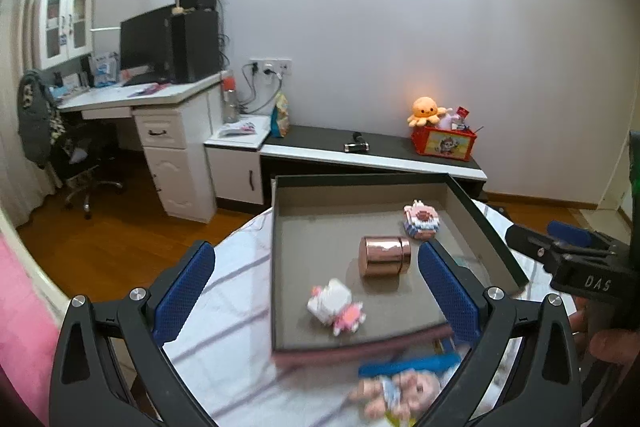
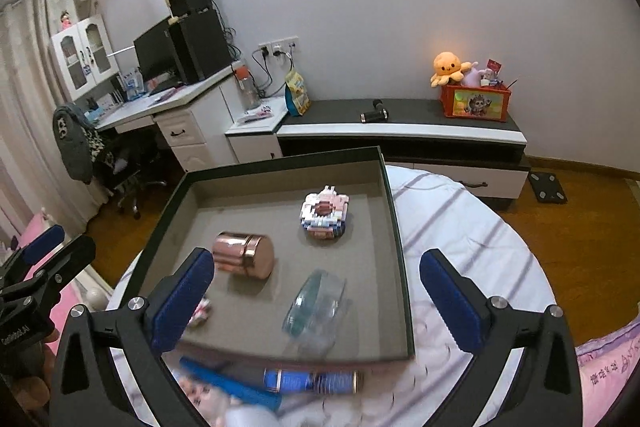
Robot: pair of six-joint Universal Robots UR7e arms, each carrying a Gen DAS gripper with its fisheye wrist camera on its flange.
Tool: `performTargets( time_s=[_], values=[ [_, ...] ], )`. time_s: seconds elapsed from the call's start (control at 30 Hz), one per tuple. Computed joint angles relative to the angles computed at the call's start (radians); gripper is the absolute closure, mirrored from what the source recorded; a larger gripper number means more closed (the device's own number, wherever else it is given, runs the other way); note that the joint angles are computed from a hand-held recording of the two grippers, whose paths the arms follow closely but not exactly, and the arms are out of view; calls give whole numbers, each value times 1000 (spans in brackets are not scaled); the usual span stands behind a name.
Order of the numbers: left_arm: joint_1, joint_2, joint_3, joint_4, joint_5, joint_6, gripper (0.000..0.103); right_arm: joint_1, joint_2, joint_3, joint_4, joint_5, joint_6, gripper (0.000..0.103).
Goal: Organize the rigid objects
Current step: 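Lower the jar and lego block into the pink box and release both, then grasp the white charger with the left tool while the right tool grasps the white figurine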
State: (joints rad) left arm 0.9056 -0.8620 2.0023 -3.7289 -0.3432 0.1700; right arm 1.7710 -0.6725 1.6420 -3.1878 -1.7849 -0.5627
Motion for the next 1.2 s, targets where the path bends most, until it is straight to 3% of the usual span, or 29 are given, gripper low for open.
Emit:
performTargets(
  time_s=[0.23, 0.4, 0.8, 0.97, 1.2],
  values=[
    [-90, 2, 101, -19, 137, -119, 0, -4, -76, 123, -48, 61, -30, 0],
    [-127, -5, 170, -7, 169, -218, 0, 2, -102, 189, -95, 70, -46, 0],
    [-134, -39, 285, 40, 72, -286, 0, -17, -152, 347, -277, -36, 38, 0],
    [-138, -33, 306, 14, 62, -315, 0, -11, -162, 371, -309, -74, 13, 0],
    [-143, -38, 331, 95, 66, -421, 0, -21, -166, 381, -297, -71, -12, 0]
  ],
)
